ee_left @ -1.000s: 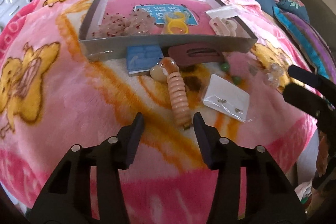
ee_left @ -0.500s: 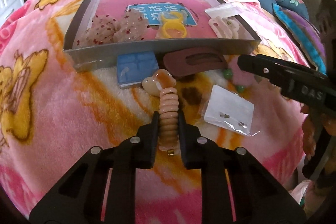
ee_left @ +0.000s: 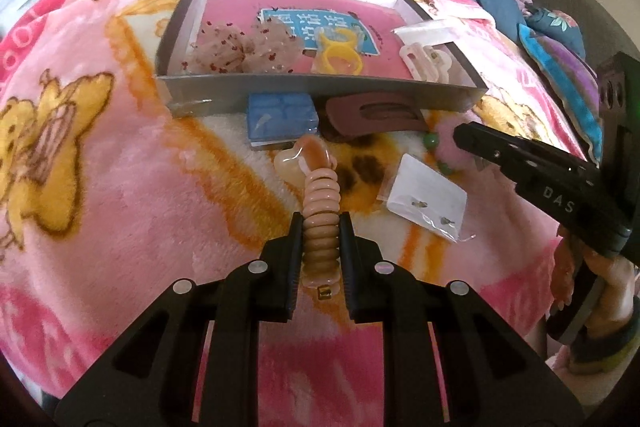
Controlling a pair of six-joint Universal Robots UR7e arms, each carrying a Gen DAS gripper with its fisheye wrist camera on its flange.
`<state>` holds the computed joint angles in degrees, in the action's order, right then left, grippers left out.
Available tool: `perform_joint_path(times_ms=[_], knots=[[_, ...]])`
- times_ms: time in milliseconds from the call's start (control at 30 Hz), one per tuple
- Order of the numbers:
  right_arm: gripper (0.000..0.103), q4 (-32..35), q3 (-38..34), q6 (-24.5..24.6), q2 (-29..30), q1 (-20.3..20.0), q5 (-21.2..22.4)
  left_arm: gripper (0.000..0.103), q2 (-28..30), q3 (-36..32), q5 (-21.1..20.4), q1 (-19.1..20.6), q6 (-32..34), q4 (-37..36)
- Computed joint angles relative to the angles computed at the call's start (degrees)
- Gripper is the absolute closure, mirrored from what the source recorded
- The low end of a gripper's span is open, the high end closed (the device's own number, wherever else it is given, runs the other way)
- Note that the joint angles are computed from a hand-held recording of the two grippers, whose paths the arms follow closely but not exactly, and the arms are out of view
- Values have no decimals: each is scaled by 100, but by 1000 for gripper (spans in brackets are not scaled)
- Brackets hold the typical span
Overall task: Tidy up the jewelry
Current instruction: 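Grasp the pink pom-pom hair clip with the right tool while the left tool holds the coil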
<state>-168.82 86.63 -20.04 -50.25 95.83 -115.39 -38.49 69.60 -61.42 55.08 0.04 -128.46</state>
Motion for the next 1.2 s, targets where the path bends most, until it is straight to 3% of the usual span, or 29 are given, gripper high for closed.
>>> perform_joint_path(times_ms=[133, 733, 900, 933, 967, 1000, 1067, 1200], knots=[[103, -195, 246, -101, -169, 79, 80, 93, -115, 124, 8, -33, 47, -83], [103, -607, 1031, -15, -832, 164, 257, 93, -624, 706, -31, -146, 127, -601], [102, -573, 936, -74, -758, 212, 22, 93, -677, 768, -45, -155, 142, -707], [101, -492, 821, -43, -675, 214, -89, 93, -689, 781, -49, -155, 153, -722], [91, -376, 752, -2, -638, 197, -90, 93, -702, 808, -20, -164, 176, -753], [72, -287, 652, 57, -556, 189, -158, 93, -709, 824, 4, -173, 198, -772], [55, -75, 381, 231, -316, 194, -480, 93, -731, 848, -3, -183, 226, -811], [55, 97, 42, 442, 18, 155, -662, 93, -734, 816, 18, -204, 301, -871]])
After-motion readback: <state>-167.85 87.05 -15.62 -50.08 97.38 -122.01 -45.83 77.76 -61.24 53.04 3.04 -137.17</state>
